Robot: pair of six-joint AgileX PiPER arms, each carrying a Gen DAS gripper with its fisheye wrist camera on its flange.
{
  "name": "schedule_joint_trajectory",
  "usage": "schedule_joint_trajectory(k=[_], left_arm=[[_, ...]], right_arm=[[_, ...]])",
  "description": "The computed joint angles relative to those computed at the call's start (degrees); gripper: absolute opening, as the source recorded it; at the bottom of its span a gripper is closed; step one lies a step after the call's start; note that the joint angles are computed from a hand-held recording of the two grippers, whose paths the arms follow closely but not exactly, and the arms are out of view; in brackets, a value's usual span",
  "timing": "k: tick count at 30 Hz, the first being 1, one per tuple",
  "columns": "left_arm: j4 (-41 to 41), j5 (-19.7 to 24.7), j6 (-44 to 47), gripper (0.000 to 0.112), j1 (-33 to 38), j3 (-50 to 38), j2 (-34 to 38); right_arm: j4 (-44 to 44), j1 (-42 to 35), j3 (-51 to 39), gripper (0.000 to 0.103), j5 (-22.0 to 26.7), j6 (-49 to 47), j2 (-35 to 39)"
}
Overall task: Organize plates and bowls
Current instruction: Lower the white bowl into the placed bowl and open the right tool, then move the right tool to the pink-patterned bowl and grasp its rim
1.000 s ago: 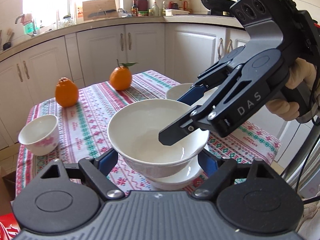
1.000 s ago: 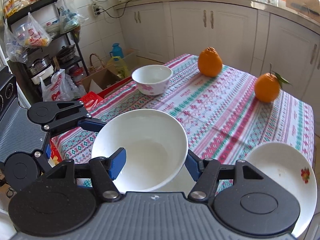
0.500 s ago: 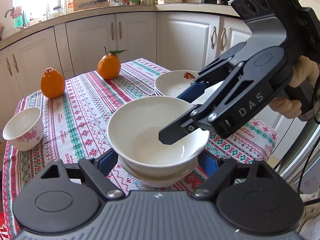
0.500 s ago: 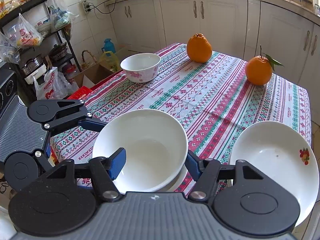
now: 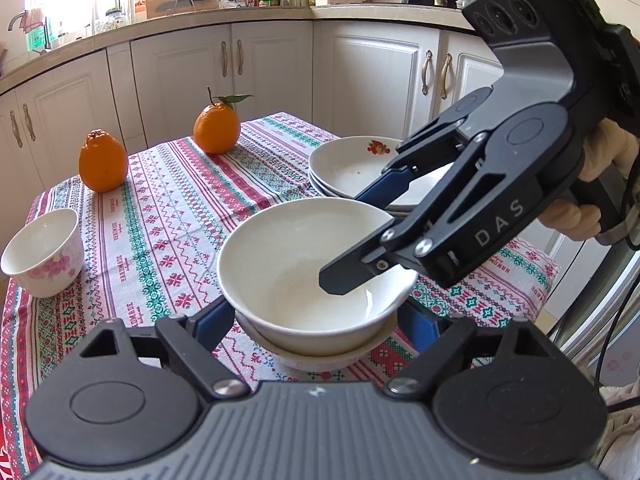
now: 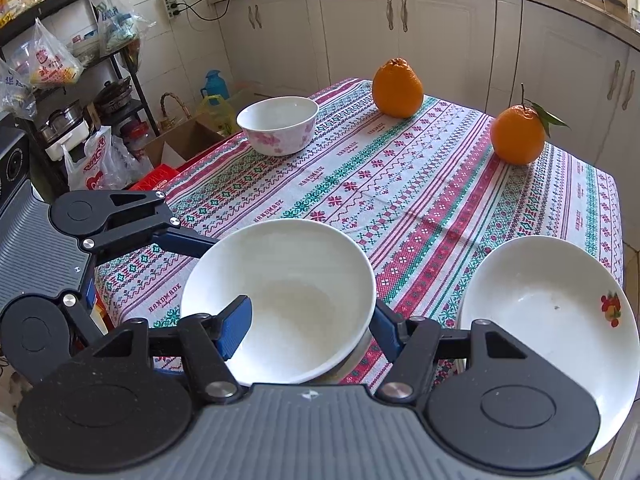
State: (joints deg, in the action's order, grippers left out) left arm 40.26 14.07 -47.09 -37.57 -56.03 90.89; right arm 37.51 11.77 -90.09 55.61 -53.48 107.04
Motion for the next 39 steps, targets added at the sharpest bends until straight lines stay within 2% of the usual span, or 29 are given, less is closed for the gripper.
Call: schedule_joint_trajectory(k=[3, 7, 15, 21, 27, 32, 35, 39], left_arm=[[0.0, -0.5, 0.1, 0.092, 0.1, 0.3, 0.0], [1.9, -0.3, -1.4, 0.097, -0.3, 0.9, -0.7], [3.6, 1.1, -3.8, 0.097, -0.2, 3.8, -4.4], [10.2, 3.4, -11.1, 0.097, 0.6, 7.1, -8.1], [17.2, 4.6, -19.1, 0.097, 3.8, 10.8, -11.0], [22.9, 6.7, -22.8, 0.097, 7.8, 11.9, -11.2], [20.7, 6.4, -18.5, 0.097, 12.0, 11.6, -11.6], [16.2, 4.8, -9.3, 0.097, 18.6, 10.3, -11.8]], right_arm=[[0.3, -0.1, 0.5, 0.071, -0.4, -0.5, -0.3], [2.1, -0.3, 2.1, 0.094, -1.2, -2.6, -1.3], [4.0, -0.2, 5.5, 0.103, -3.8, -5.2, -4.0], [3.5, 1.1, 5.2, 0.103, -5.6, -3.8, -4.4], [1.5, 4.5, 4.7, 0.103, -10.0, 0.5, -4.4], [-3.4, 8.8, 0.3, 0.103, -13.3, 7.7, -2.1], [-10.1, 12.6, -3.6, 0.103, -15.8, 14.0, 0.0], [-16.6, 16.8, -11.0, 0.103, -15.5, 20.4, 4.5]])
